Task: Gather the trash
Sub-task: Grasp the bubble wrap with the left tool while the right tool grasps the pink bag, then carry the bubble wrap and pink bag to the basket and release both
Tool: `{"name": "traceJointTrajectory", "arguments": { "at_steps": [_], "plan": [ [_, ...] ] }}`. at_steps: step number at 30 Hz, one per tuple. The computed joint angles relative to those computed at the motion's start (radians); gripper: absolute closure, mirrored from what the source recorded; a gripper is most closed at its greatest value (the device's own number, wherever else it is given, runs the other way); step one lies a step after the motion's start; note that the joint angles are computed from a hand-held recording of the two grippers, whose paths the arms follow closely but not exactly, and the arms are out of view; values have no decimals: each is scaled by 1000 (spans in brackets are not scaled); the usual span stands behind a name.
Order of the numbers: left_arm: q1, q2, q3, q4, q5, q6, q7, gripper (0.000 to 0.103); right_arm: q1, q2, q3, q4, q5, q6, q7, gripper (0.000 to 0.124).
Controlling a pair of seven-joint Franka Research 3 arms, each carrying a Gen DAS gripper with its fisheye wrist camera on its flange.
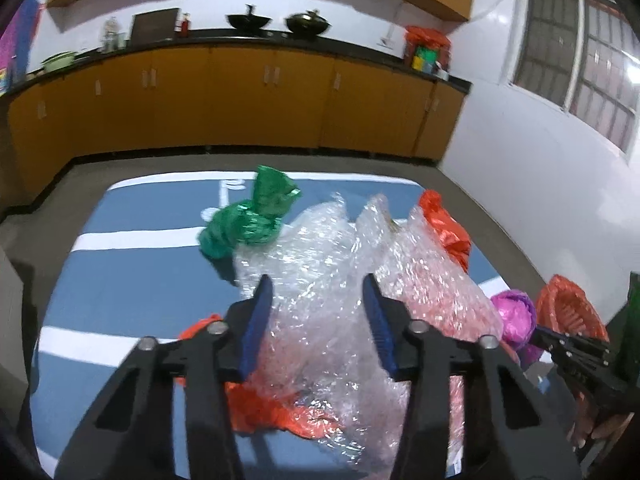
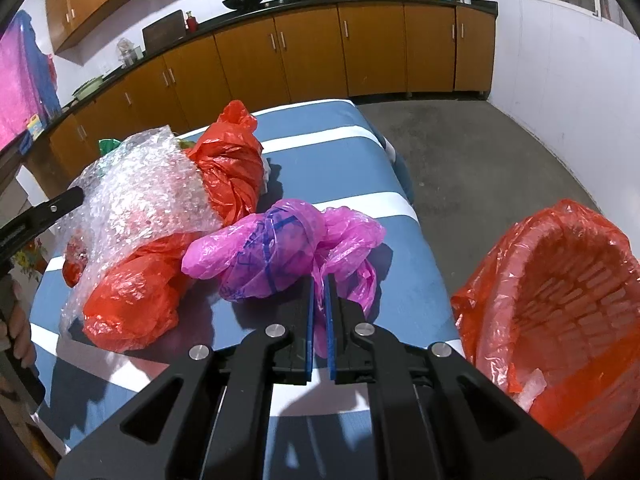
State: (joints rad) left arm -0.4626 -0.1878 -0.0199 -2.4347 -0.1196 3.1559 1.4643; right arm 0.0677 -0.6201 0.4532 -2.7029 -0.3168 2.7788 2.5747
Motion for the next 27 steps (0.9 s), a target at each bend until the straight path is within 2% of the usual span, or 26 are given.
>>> {"name": "traceJointTrajectory", "arguments": {
  "at_steps": [1, 3, 6, 11, 16, 27],
  "plan": [
    [-43, 5, 38, 7, -29, -13, 38, 77, 2, -2, -1, 0, 2, -3, 1, 118],
    [-130, 8, 109, 17, -131, -27, 138, 90, 6, -2, -1, 6, 4, -12, 1, 118],
    [-217, -5, 171, 9, -277, -17, 271, 95, 15, -12, -3, 6, 7, -24, 2, 118],
    [-238, -58, 170, -34, -333, 21, 309, 96, 18, -19, -8, 9, 6, -26, 0, 118],
    [-231, -135, 160, -87, -276, 45, 239, 97, 25, -54, -8, 2, 14, -32, -1, 119],
    [-163, -276, 82, -158, -133, 58, 83, 97, 43, -173, 3, -27, 48, -75, -3, 119]
  ]
}}
